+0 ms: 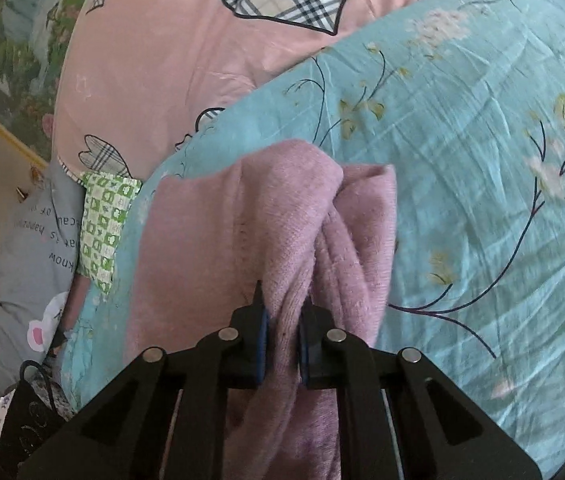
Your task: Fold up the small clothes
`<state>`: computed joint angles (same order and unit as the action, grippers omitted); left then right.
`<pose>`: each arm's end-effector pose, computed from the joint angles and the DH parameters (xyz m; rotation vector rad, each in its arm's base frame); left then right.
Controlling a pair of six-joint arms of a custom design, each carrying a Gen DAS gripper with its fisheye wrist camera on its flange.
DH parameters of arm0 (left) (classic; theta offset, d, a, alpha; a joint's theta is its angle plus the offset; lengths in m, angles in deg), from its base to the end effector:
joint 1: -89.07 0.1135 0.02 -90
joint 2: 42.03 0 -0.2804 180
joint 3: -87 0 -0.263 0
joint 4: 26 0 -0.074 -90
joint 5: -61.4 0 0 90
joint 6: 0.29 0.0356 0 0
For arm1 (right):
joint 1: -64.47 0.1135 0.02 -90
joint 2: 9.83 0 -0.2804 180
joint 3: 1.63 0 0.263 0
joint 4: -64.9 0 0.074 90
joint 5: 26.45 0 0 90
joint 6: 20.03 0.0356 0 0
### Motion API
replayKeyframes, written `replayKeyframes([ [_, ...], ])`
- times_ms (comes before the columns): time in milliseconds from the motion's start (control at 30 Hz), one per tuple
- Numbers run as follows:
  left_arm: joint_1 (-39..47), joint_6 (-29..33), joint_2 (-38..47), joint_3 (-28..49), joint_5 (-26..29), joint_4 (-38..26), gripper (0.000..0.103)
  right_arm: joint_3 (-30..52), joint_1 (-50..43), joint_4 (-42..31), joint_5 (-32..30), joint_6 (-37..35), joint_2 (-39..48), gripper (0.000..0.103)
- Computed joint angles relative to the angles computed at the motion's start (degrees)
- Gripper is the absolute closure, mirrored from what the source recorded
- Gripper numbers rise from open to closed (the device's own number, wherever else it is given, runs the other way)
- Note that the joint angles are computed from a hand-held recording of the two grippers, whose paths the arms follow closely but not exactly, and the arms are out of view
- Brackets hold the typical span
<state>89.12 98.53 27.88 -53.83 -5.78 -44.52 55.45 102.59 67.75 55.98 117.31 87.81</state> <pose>0.2195 -0.0136 0.1615 0.3591 2.3546 -0.4097 0.2674 0.2158 0.1535 0.1151 2.3968 0.9154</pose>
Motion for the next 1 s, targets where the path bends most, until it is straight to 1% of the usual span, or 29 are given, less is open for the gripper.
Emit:
replayKeyframes([
  [33, -0.1, 0.3, -1.1, -0.2, 0.4, -1.2, 0.063, -0.2, 0.1, -1.0, 0.9, -0.1, -0.8, 0.084],
  [67, 1.2, 1.7, -3.1, -0.6, 1.8, -3.5, 0.061, -0.7, 0.5, -2.7, 2.8, -0.3, -2.4, 0.078],
  [100, 0.9, 1.7, -5.9, -1.2, 2.0, -5.9, 0.06, -1.0, 0.9, -4.0, 4.3, -0.3, -3.6, 0.075],
  [133, 1.9, 2.6, -7.9, -1.5, 3.2, -8.4, 0.058, -2.0, 1.3, -5.4, 6.3, -0.1, -5.9, 0.074],
  [200, 4.8, 4.6, -12.0, -1.5, 5.7, -14.2, 0.052, -3.7, 2.4, -6.7, 8.8, 0.4, -9.4, 0.074],
  [267, 8.9, 7.6, -15.7, -1.0, 9.1, -20.3, 0.051, -5.0, 4.2, -8.5, 11.5, 0.4, -13.3, 0.074],
  [333, 14.0, 11.6, -18.2, 0.2, 12.5, -26.3, 0.049, -6.0, 6.5, -8.9, 12.8, 0.6, -16.1, 0.074],
  [400, 20.1, 15.8, -19.8, 1.7, 15.2, -30.9, 0.041, -6.4, 8.2, -8.3, 12.7, 0.8, -17.1, 0.071],
  [433, 22.4, 16.9, -19.6, 2.6, 15.8, -31.7, 0.039, -6.2, 9.2, -8.2, 12.8, 0.9, -17.1, 0.069],
  [500, 28.8, 20.6, -17.8, 4.6, 17.8, -34.0, 0.037, -5.0, 11.0, -8.1, 12.7, 1.7, -15.3, 0.055],
  [633, 35.6, 21.3, -8.7, 8.6, 17.3, -31.6, 0.035, -2.6, 11.5, -9.5, 13.9, 2.3, -10.6, 0.054],
  [700, 37.4, 20.6, -3.6, 10.5, 16.7, -29.9, 0.035, -3.1, 10.7, -7.0, 12.0, 3.8, -8.5, 0.054],
  [767, 38.4, 19.5, 0.7, 12.0, 16.1, -28.2, 0.035, -2.5, 10.8, -6.1, 11.2, 3.5, -6.3, 0.054],
  [800, 37.9, 18.1, 3.9, 13.1, 15.6, -26.3, 0.035, -2.1, 10.9, -6.2, 10.9, 3.4, -5.5, 0.055],
  [833, 38.9, 18.9, 5.2, 13.4, 15.8, -26.9, 0.035, -1.9, 11.0, -5.9, 10.8, 3.6, -4.7, 0.059],
  [867, 38.8, 18.2, 7.1, 14.1, 15.4, -26.7, 0.035, -2.2, 11.2, -5.4, 10.6, 4.2, -4.3, 0.084],
  [900, 38.7, 18.0, 8.2, 14.6, 15.2, -26.3, 0.035, -2.6, 11.2, -4.9, 10.3, 4.5, -4.6, 0.091],
  [933, 39.0, 18.6, 8.3, 14.6, 15.2, -26.7, 0.035, -3.6, 11.4, -3.9, 10.9, 5.0, -5.9, 0.091],
  [967, 38.4, 18.1, 8.9, 14.9, 14.9, -26.2, 0.034, -5.3, 12.2, -2.6, 13.0, 5.1, -8.7, 0.092],
  [1000, 37.7, 17.8, 9.9, 15.4, 14.7, -25.7, 0.032, -6.9, 13.1, -1.8, 15.3, 5.1, -11.7, 0.092],
])
